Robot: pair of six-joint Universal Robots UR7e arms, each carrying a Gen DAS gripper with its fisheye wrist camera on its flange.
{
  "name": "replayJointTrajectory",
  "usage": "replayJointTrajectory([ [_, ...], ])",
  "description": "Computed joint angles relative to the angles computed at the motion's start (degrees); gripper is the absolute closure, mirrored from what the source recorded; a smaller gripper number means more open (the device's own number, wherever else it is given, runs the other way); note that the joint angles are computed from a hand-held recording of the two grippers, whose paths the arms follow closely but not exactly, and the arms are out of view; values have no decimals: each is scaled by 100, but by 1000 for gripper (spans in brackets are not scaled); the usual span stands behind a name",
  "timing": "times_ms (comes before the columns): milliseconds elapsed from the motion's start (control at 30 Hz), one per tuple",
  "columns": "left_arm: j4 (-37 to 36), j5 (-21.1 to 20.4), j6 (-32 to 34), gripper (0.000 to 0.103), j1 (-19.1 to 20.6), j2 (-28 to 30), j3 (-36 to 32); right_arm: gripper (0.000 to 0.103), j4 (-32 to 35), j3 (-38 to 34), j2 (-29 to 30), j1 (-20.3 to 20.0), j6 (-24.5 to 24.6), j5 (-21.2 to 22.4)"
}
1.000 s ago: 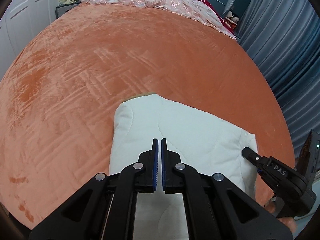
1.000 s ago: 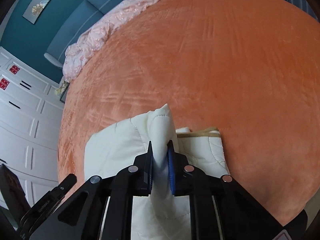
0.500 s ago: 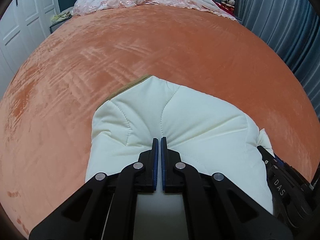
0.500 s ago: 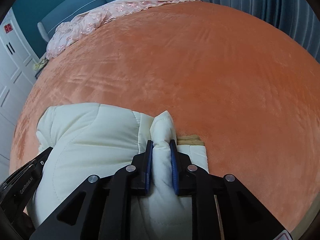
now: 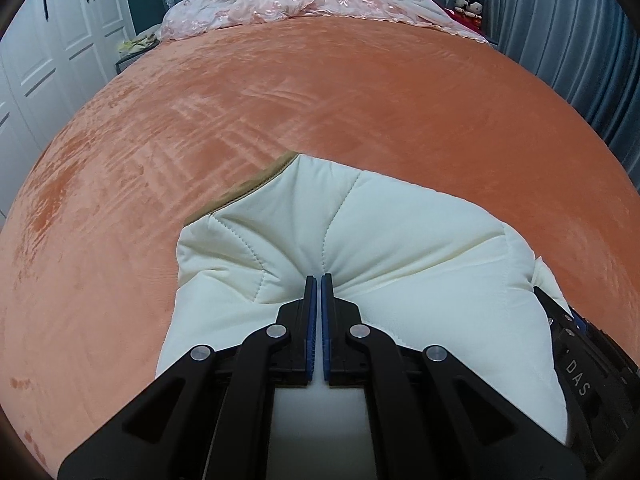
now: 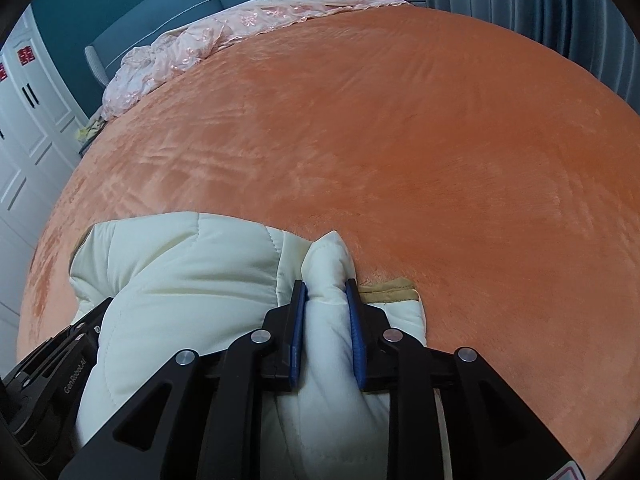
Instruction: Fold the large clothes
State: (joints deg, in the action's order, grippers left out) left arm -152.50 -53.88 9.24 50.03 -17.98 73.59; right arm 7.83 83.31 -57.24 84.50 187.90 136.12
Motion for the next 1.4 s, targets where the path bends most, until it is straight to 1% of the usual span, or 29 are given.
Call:
replayJointTrajectory([
  [500, -444, 198, 213, 103, -23, 125, 76, 81, -333, 195, -74, -24, -187, -18],
  [733, -536, 274, 271, 103, -42, 149, 102, 81, -409, 225, -80, 1, -244, 44],
  [867, -470, 294, 257, 103, -49, 155, 76, 81, -393, 189, -55, 11, -237, 64],
  [933, -358, 244, 204, 103, -41, 123, 58, 80, -399, 198, -68, 20, -222, 74],
  [967, -237, 155, 137, 103, -23, 72, 47, 80, -417, 236, -108, 19, -188, 43],
  [1033, 212, -185, -134, 103, 39, -134, 15, 75, -434, 419, -295, -24, -7, -185],
  [1067, 444, -448, -311, 101, 86, -298, 33, 74, -324, 523, -440, -39, 249, -346],
  [1100, 628, -774, -488, 93, 150, -532, 125, 67, -259, 674, -615, -42, 491, -503],
  [1133, 677, -995, -631, 86, 186, -734, 261, 56, -332, 920, -837, -20, 652, -635],
  [1167, 690, -1217, -757, 67, 231, -991, 461, 49, -518, 1214, -1060, 45, 708, -628],
  [1200, 663, -1332, -851, 47, 250, -1196, 648, 37, -674, 1442, -1203, 145, 738, -467],
  [1233, 652, -1310, -968, 39, 263, -1424, 868, 34, -790, 1685, -1355, 236, 751, -355],
  [1267, 664, -1261, -1067, 32, 281, -1616, 1064, 34, -797, 1871, -1476, 268, 800, -392],
  [1333, 915, -1218, -1288, 32, 347, -1874, 1296, 33, -607, 2180, -1654, 255, 1120, -624],
  [1400, 1215, -1432, -1593, 30, 484, -2052, 1426, 31, -562, 2489, -1790, 171, 1415, -988],
])
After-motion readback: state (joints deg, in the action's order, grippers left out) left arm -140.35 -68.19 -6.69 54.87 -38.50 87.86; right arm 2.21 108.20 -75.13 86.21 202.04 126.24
